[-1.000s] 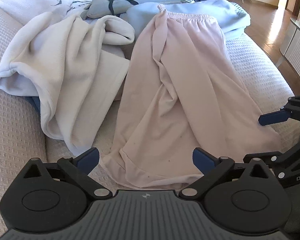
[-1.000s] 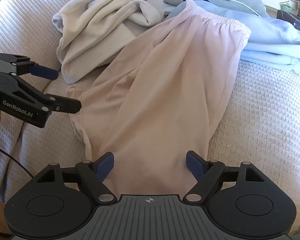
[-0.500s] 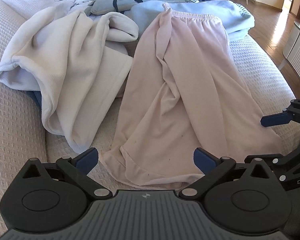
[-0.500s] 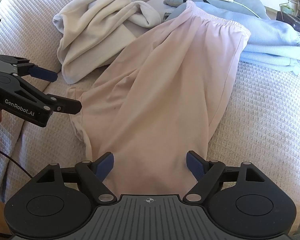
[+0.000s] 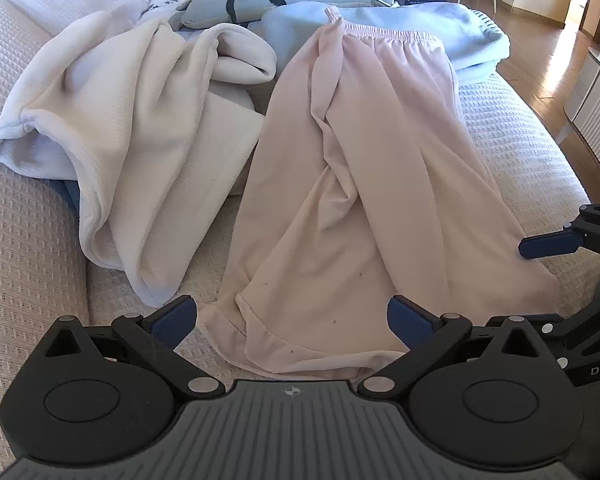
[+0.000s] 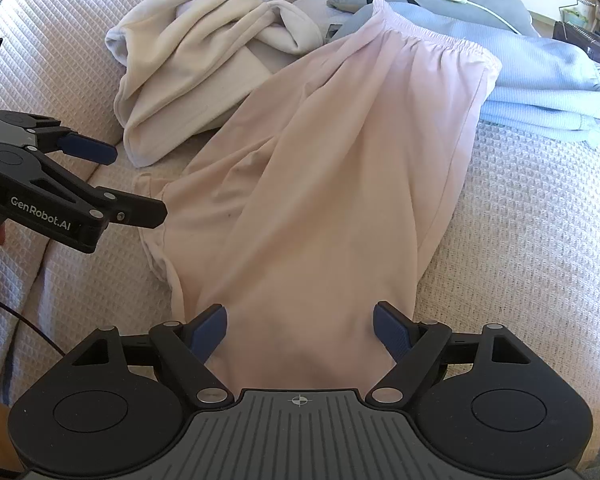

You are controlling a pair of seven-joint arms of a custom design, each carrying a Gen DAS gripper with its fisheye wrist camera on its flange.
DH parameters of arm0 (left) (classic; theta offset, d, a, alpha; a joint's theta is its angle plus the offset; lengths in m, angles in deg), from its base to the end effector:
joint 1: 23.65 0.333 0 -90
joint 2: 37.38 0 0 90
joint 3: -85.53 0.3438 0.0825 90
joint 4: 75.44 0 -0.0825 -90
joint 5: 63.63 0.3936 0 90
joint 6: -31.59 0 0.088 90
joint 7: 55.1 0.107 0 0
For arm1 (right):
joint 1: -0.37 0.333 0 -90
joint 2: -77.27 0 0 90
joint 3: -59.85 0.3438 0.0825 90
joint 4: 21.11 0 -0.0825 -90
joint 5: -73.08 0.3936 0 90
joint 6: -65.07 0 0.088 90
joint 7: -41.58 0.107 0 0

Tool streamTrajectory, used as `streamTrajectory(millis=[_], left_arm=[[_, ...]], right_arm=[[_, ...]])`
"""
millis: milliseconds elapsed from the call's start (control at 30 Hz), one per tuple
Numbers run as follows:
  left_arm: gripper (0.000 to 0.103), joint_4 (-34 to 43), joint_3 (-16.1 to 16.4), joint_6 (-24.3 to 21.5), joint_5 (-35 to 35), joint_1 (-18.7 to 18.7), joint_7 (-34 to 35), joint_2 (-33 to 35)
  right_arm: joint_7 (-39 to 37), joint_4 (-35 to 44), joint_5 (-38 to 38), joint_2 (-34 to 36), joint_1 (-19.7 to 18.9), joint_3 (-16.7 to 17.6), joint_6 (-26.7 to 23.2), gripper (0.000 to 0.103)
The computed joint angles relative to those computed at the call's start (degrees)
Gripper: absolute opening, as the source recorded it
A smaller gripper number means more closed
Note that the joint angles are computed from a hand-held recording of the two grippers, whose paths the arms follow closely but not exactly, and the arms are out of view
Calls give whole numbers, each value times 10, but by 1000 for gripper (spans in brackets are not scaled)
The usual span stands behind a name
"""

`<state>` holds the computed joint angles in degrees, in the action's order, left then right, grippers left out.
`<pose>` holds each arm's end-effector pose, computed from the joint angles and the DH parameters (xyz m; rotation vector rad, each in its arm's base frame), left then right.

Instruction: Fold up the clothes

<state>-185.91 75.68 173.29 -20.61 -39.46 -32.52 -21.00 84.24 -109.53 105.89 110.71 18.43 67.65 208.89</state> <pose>0.5903 -0.2776 0.3907 -2.0449 1.6639 -0.3667 0.6914 0.3083 0.3721 -2.3626 0.9090 -0.0356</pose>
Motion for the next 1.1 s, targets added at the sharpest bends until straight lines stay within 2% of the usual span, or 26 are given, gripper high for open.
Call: streamTrajectory(millis=[133,233,367,600,667,700,767,800,967,1100], left_arm=[[103,-6,4,9,13,-1,-17,-4],[103,-17,9,29,30,1,-43,-11],[103,-26,18,62,69,4,-83,-18],[102,11,36,132,160,9,-114,2],[97,40,49,154,210,4,-124,22],[94,57,51,168,217,7,-115,35],[68,99,51,203,207,18,-77,67],[65,122,52,211,194,21,-56,84],[63,246,54,187,112,21,63,169],[63,345,54,133,45,17,157,238]], right_arm=[[-1,-6,23,-5,-8,6,15,83],[-7,-5,82,-6,-35,26,27,83],[11,11,138,2,-56,34,12,83],[27,18,136,6,-47,27,14,83],[34,24,135,11,-47,25,9,83],[41,28,133,14,-47,23,6,83],[54,37,128,20,-47,20,0,83],[61,41,125,23,-47,19,-3,83],[82,58,117,35,-50,19,-18,83],[90,74,115,45,-55,21,-35,83]])
